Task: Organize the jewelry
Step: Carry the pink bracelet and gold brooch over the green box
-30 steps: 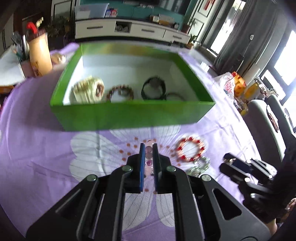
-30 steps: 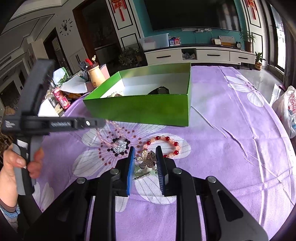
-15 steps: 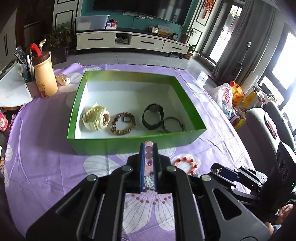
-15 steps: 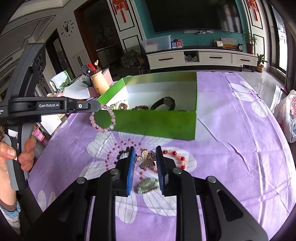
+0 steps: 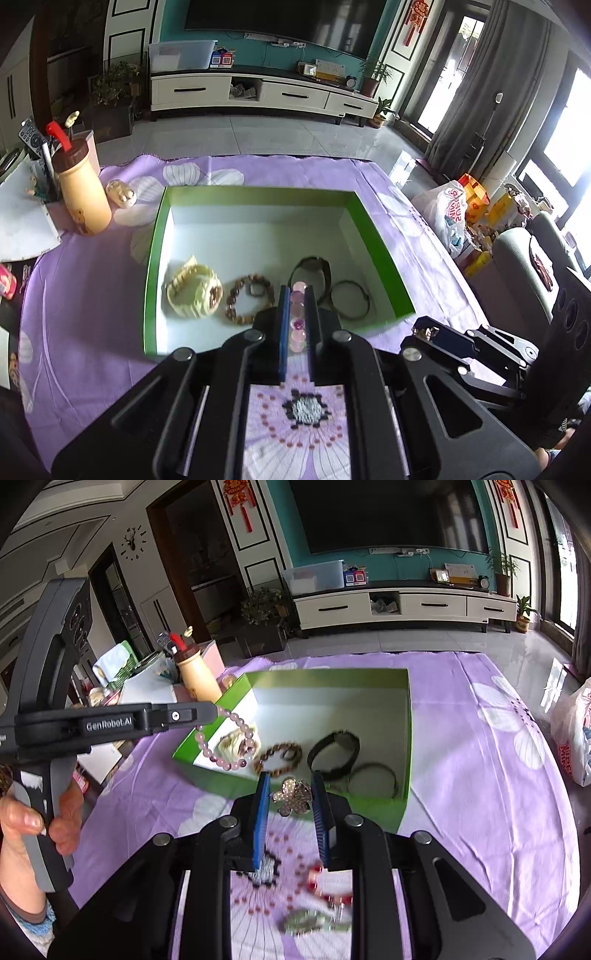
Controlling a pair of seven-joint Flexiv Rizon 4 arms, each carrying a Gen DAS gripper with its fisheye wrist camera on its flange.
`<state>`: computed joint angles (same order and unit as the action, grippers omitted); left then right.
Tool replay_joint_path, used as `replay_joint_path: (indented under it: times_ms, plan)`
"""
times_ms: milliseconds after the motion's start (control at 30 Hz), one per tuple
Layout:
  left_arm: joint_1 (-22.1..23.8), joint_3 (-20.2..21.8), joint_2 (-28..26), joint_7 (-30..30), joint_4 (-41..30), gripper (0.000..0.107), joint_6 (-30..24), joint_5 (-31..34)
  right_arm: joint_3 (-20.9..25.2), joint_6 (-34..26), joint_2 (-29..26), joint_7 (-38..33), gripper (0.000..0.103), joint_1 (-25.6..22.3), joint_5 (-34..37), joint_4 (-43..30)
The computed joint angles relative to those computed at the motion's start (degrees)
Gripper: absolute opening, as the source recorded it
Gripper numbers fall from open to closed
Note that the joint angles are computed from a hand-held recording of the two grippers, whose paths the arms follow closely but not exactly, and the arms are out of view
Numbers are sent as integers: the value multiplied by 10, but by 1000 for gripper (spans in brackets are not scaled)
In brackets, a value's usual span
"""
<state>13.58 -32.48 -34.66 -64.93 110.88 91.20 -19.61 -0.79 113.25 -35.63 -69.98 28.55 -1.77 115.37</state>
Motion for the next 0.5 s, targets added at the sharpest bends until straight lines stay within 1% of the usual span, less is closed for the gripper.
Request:
replay_joint_path:
  times_ms: [133,233,333,400,500]
  plan:
    - [-40,48,-12,-7,-49,7,-39,-12,21,-35,-13,22,22,-34,-23,-41]
    - [-84,102,-27,-14,-94,7,-67,-20,32,-55,-26,40,22,-53,-42,-70]
    - [-110,134,-40,-17,-125,7,-82,-28,27,-81,-43,53,22,-57,-58,-104]
    - [-127,156,-54,-24,-152,7,-101,-31,26,-97,-53,60,22,-61,-68,-123]
    - [-148,184,-74,-36,-189,7,-130,-32,38,-126,-70,73,22,-78,-84,-154]
